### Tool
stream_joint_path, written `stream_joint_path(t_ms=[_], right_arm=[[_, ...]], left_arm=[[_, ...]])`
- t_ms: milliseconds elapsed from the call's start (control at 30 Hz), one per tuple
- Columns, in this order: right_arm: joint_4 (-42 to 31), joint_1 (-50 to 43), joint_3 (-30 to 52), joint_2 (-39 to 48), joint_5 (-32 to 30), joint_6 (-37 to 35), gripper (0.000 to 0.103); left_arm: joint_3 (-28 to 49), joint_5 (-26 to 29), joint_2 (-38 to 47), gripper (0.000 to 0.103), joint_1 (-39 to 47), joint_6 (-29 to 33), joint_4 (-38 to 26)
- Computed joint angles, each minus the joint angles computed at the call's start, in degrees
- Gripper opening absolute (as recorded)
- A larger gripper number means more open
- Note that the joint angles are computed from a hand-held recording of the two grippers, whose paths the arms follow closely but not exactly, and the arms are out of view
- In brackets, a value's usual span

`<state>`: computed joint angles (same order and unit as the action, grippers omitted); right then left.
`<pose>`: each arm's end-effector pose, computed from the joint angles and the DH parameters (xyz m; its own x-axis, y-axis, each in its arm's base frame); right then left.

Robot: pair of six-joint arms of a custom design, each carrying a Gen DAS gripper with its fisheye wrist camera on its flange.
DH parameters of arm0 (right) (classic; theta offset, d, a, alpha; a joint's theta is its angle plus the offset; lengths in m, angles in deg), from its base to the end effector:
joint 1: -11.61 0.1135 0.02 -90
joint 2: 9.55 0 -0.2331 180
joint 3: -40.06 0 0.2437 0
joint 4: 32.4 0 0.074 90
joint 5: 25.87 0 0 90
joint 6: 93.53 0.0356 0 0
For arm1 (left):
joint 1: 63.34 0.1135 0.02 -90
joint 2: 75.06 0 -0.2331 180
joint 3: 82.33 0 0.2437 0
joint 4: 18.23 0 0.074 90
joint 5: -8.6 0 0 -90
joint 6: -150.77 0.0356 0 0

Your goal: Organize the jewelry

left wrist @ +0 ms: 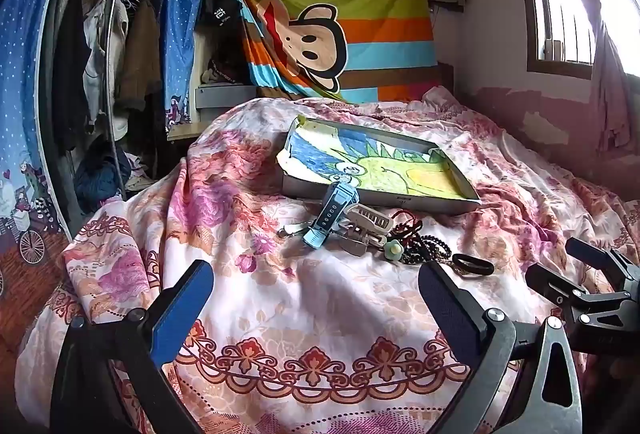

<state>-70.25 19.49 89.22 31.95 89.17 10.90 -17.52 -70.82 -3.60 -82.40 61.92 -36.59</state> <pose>0.1792 0.0096 0.2470 -0.4231 0.1694 -0.8901 0.3548 0.9349 0.0093 0.2689 -0.0998 0.2602 -0.3899 0.1556 -0.9076 0.4862 0.8718 -0.0594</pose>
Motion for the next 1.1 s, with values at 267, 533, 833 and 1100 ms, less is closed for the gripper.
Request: stream_joint_path(t_ms=[267,533,833,1100], right_arm=[[0.1,0.4,-0.4,-0.6,0.5,0.1,0.102],[0.5,-0.1,-0.4,-0.2,-0.2,-0.1,0.102],[0.5,-0.1,-0.4,-0.1,-0.1,-0.1,0.102],[0.5,0.0,-0.4,-0.1,-0.1,-0.1,0.102]], left_arm=[[0.0,-0.2,0.4,0.103,-0.3,0.3,-0.1],[0.5,0.3,0.5,0.103,0.1,0.5,-0.5],[0.5,0.3,0.5,0.103,0.1,0.4,-0.5],[0.4,0.3,0.4,0.103,0.1,0.5,-0.4]])
